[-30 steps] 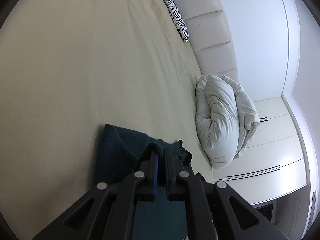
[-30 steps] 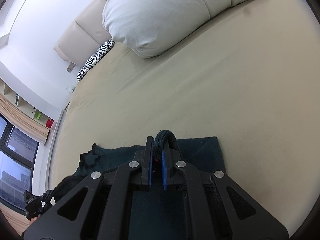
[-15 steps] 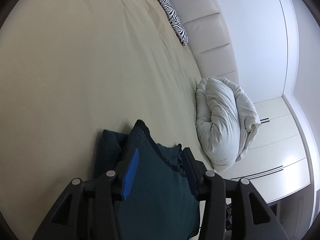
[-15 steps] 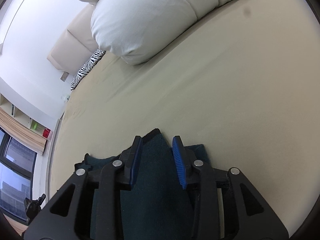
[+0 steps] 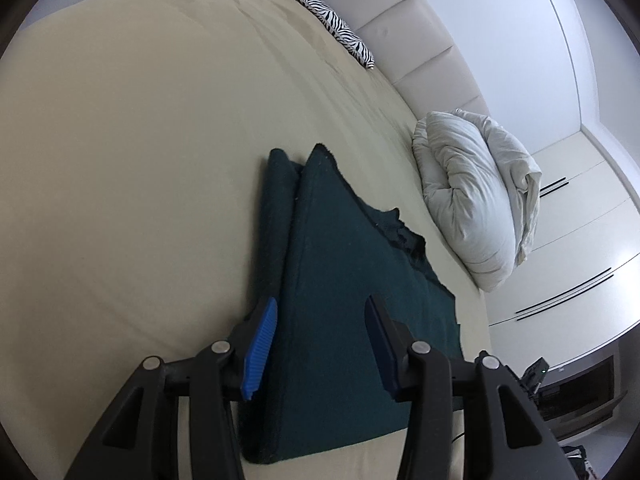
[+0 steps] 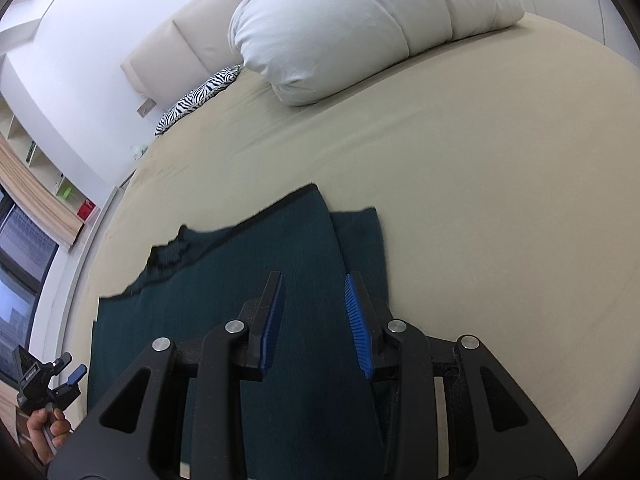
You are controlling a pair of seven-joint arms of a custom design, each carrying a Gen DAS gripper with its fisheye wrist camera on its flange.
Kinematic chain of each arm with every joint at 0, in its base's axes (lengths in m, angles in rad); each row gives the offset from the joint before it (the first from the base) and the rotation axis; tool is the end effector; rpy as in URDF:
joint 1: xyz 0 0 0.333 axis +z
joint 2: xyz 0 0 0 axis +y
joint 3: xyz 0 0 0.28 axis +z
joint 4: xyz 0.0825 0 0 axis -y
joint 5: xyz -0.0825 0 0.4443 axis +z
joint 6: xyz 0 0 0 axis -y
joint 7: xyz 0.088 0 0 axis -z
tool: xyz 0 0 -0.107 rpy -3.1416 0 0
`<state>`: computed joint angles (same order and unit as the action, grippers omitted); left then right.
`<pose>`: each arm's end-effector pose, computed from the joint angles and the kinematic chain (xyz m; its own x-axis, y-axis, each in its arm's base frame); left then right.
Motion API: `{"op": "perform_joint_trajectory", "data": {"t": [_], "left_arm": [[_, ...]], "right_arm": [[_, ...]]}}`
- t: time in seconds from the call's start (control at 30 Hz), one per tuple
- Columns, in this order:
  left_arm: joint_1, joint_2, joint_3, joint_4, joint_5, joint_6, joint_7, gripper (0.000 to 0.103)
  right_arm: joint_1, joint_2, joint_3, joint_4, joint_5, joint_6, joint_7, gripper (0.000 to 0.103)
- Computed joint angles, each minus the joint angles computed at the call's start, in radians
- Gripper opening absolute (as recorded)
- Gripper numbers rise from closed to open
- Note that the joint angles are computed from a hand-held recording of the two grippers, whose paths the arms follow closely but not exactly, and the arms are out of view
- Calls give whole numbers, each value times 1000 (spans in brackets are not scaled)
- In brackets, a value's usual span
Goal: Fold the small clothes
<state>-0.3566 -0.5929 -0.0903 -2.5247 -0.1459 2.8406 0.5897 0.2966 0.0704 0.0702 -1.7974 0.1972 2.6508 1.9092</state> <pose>0.4490 -0.2095 0.5339 0.2916 -0.6525 0.6995 -0.6395 -0.6768 -0.3647 0.6452 0.2409 0.5412 0.0418 -0.9112 -0.4098 -0.7781 0.2277 -0.5855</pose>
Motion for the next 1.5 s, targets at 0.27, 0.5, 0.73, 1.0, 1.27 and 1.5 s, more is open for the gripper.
{"op": "perform_joint_trajectory", "data": {"t": [0.27, 0.5, 0.73, 1.0, 1.27, 1.5], "left_arm": [[58, -68, -103, -34, 126, -90, -83, 48], [57, -71, -111, -34, 186, -119, -122, 48], [55, -85, -126, -29, 236, -171, -124, 37], [49, -92, -131, -33, 252, -187, -135, 37], [45, -80, -141, -14, 281, -221, -115, 37], [52, -71, -152, 3, 303, -246, -104, 29]], "right_arm": [[-5, -144, 8, -168, 28, -12, -56, 31], [-10, -199, 14, -221, 12, -24, -81, 31], [-14, -211, 12, -237, 30, -37, -103, 31], [-16, -211, 15, -243, 19, -88, -114, 31], [-14, -220, 6, -259, 65, -115, -156, 31], [-14, -230, 11, -268, 58, -126, -170, 31]]}}
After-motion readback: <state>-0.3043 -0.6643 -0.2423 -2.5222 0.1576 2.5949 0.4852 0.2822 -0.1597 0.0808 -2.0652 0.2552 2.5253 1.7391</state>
